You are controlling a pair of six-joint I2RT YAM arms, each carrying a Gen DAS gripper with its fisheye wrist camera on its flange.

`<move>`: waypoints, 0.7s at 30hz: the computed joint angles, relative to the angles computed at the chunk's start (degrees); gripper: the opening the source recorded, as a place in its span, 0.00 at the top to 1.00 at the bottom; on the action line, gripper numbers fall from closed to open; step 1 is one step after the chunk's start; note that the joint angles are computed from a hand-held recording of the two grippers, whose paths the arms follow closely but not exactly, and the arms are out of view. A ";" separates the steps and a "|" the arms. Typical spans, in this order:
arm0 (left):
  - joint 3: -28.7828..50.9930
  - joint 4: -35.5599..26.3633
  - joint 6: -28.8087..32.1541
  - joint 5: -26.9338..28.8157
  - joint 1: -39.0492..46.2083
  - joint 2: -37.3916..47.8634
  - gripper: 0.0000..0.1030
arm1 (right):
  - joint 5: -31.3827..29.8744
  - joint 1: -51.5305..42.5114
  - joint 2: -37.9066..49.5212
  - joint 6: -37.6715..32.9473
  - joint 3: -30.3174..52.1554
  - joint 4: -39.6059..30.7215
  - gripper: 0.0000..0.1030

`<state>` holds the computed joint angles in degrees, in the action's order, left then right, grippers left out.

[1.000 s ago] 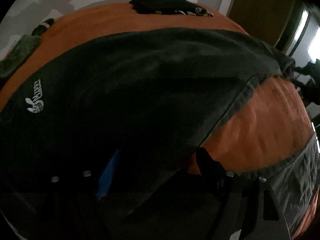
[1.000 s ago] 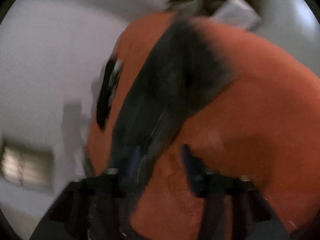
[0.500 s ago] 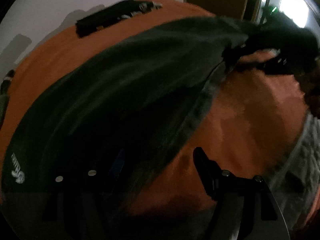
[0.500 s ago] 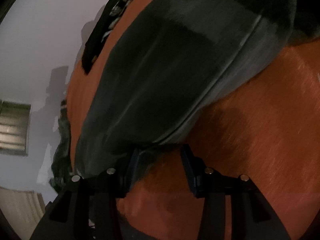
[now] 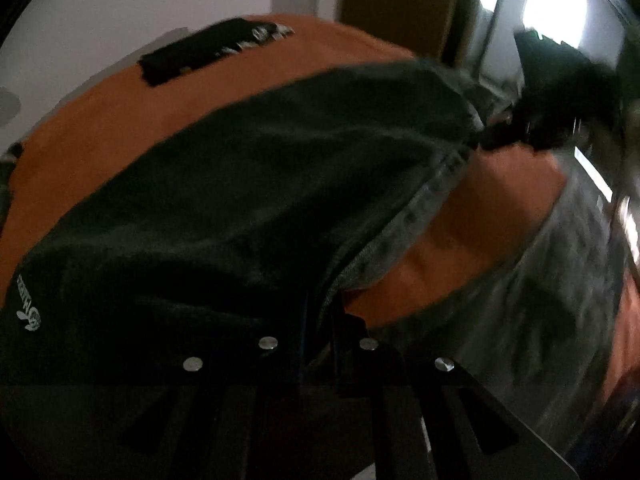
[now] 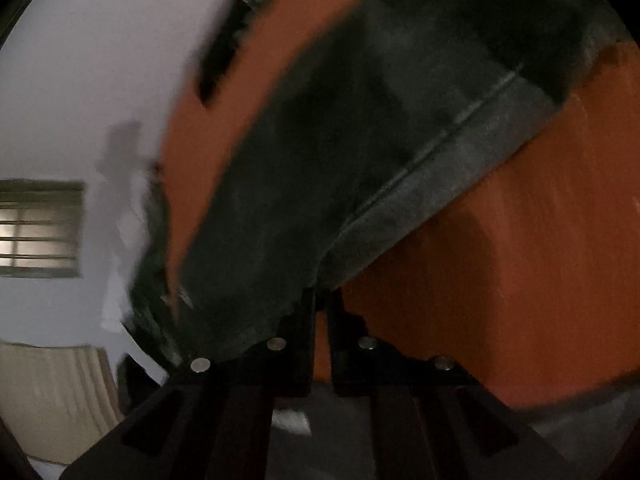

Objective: Fold clothes

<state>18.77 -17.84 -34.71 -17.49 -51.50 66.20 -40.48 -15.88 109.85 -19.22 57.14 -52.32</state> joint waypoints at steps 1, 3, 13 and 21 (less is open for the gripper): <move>0.34 0.39 0.35 -0.38 -0.47 2.00 0.90 | 0.56 -0.85 0.32 1.09 0.30 0.62 0.93; 0.57 -0.02 -0.04 -1.29 -1.61 3.06 0.90 | 1.76 -3.70 0.16 4.75 0.72 3.30 0.70; 0.41 -0.83 -1.70 -1.14 -2.87 2.63 0.89 | 0.34 -20.85 10.28 15.21 13.80 6.54 0.34; 2.09 -0.79 -1.55 0.19 -1.26 4.84 0.89 | 10.31 -15.89 17.61 22.62 28.69 3.88 0.34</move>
